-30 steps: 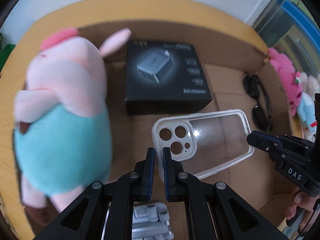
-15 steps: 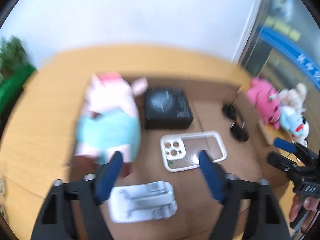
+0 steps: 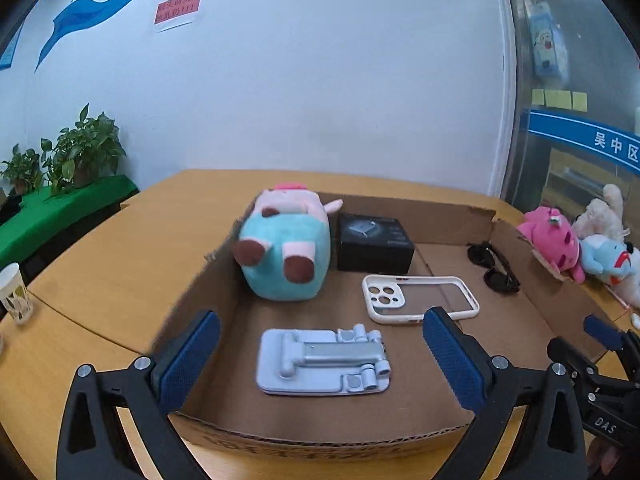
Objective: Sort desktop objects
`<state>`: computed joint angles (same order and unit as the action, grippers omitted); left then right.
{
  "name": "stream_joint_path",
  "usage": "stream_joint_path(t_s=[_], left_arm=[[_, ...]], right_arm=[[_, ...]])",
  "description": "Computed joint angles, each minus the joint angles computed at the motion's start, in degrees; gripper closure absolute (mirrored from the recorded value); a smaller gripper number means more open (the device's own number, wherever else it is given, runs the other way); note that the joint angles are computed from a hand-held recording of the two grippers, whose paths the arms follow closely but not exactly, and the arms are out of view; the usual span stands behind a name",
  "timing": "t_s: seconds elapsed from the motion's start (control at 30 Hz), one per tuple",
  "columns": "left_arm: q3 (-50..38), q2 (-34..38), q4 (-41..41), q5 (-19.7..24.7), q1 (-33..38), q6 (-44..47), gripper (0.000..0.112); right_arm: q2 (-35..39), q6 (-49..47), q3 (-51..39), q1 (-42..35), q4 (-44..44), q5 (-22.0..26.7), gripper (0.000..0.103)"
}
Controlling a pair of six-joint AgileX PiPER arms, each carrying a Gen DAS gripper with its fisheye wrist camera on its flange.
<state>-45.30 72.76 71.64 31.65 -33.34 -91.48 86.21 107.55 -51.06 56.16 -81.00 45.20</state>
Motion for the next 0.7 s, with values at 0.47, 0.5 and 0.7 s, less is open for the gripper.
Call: stream_joint_path(t_s=[0.47, 0.5, 0.7], left_arm=[[-1.86, 9.14, 6.13, 8.53, -7.25, -7.27, 0.009], [-2.09, 9.05, 5.68, 8.52, -7.26, -6.57, 0.009], [-2.47, 8.46, 4.89, 8.91, -7.54, -5.53, 0.009]], right_arm=[[2.24, 0.31, -1.53, -0.92, 1.23, 0.08, 0.004], [2.31, -0.08, -1.72, -1.13, 1.73, -0.09, 0.002], [1.97, -0.35, -1.29, -2.19, 1.73, -1.17, 0.001]])
